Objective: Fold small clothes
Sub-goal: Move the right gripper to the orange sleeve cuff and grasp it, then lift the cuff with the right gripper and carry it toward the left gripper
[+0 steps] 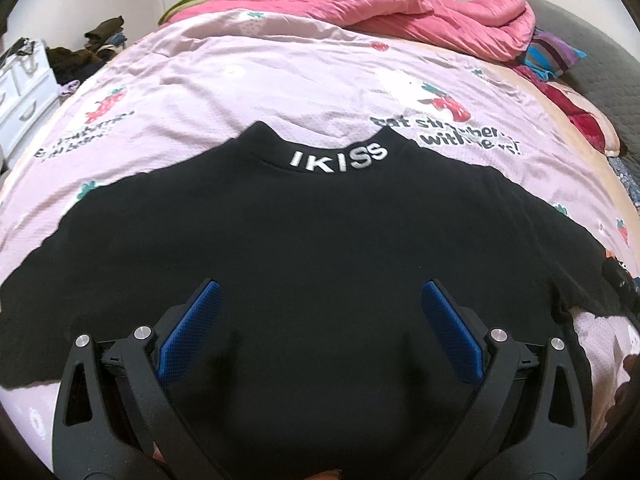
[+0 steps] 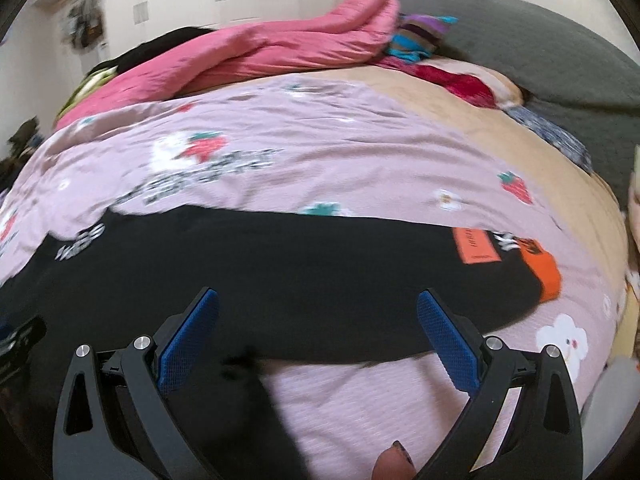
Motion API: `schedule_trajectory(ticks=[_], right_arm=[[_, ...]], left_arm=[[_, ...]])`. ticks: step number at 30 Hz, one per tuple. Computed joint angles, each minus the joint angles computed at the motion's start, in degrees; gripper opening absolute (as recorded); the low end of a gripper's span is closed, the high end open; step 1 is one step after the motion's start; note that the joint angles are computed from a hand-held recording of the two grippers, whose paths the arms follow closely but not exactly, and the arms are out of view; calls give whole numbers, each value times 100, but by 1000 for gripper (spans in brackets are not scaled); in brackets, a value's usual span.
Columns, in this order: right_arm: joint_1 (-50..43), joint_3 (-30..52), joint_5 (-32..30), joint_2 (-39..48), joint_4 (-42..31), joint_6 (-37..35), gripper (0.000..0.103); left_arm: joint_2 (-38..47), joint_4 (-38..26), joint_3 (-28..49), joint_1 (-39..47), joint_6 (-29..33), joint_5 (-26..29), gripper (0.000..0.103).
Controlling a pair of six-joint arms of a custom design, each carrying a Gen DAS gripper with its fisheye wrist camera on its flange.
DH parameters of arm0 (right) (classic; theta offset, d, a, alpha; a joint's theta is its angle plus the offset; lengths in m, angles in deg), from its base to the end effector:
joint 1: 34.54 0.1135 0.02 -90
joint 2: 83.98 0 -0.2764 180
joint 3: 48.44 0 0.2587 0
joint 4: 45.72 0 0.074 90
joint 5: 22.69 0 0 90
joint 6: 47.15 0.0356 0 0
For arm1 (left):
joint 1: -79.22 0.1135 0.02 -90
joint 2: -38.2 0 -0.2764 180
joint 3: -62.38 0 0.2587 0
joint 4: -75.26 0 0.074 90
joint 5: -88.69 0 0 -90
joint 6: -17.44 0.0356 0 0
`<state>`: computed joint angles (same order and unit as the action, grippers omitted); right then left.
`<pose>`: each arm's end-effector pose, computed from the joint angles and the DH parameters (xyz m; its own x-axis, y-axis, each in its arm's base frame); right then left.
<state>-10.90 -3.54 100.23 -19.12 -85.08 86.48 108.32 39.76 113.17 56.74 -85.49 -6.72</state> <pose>0.1898 0.0620 0.1861 -0.6272 0.3577 -0.6918 0.4839 0.8750 0.0138 0.2167 -0.0861 0.1983 -0.8101 0.0942 -0.5786 0.1531 0.9867 -0.0538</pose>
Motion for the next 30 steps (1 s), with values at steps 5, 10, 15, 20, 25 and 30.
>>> schedule_trajectory(ticks=[5, 10, 15, 20, 25, 30], right_arm=[[-1113, -493, -358, -825, -44, 217, 99], [-2640, -968, -1158, -1655, 0, 102, 99], [-4437, -1209, -2352, -1624, 393, -457, 99], [-5736, -1219, -3247, -791, 1141, -949, 96], [-6388, -1059, -3603, 100, 1778, -1240, 64], [-6542, -1098, -4088, 236, 2251, -1278, 23]], left_arm=[[167, 183, -46, -22, -18, -7, 94], [226, 330, -75, -53, 38, 80, 94], [234, 381, -68, 28, 142, 198, 94], [165, 320, -17, 286, 227, 334, 94], [97, 202, 67, 558, 305, 514, 94], [-53, 76, 121, 832, 382, 811, 94]])
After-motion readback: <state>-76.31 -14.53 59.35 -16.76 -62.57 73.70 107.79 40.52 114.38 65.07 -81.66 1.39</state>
